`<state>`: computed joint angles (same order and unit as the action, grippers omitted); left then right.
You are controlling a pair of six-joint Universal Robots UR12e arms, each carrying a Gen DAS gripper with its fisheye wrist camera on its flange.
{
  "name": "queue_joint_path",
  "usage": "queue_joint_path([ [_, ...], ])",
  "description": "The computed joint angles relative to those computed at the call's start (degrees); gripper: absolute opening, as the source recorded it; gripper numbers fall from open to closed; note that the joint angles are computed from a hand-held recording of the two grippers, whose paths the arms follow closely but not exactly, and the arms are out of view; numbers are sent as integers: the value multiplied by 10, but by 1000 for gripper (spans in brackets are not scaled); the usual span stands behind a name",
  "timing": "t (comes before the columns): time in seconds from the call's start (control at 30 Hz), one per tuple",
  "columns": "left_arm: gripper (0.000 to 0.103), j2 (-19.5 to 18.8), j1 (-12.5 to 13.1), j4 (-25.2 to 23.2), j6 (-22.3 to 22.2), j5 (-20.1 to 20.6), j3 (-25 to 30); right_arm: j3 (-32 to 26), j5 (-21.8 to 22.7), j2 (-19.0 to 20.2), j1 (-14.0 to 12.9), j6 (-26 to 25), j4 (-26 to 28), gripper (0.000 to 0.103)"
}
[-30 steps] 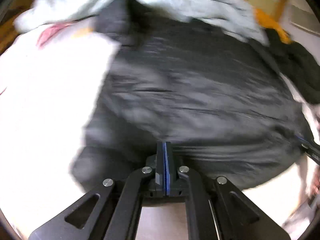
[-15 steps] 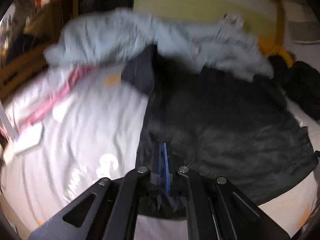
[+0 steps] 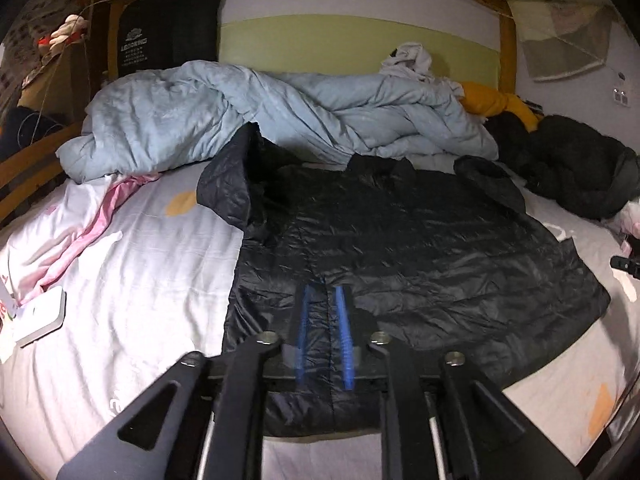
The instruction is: Fold large clothes
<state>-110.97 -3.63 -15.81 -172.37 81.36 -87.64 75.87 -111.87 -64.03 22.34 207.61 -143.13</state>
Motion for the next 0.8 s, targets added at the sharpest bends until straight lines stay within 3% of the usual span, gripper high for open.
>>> queue_joint_path([
  [0.03, 34, -4, -7, 2, 12, 26, 4, 1, 2, 0, 2, -8, -1, 20],
  [0.1, 41, -6, -15, 17, 40, 48, 0, -6, 13, 5, 6, -25, 2, 24],
  [0.17, 41, -4, -16, 9, 53, 35, -2, -12, 22, 9, 9, -35, 8, 25],
  [0.23, 56, -2, -17, -1, 63, 14, -4, -18, 31, 13, 12, -45, 8, 27],
  [0.27, 62, -1, -18, -8, 74, 6, -5, -22, 35, 16, 13, -52, 10, 34],
  [0.3, 76, 0, -18, -21, 90, -6, -5, -27, 41, 19, 15, -64, 11, 41],
  [0.33, 88, 2, -19, -48, 119, -23, -3, -30, 43, 22, 17, -74, 11, 61],
  [0.37, 90, 3, -22, -75, 150, -27, 1, -32, 40, 24, 20, -85, 9, 77],
  [0.43, 91, 3, -35, -89, 191, 17, 0, -40, 25, 30, 27, -105, 15, 84],
  [0.57, 91, 4, -45, -152, 264, 29, 2, -50, 54, 36, 29, -141, 45, 84],
  [0.67, 91, -6, -61, -152, 287, 90, 0, -61, 66, 44, 34, -180, 82, 84],
  [0.8, 91, -17, -68, -141, 295, 129, -2, -75, 11, 59, 52, -254, 112, 84],
])
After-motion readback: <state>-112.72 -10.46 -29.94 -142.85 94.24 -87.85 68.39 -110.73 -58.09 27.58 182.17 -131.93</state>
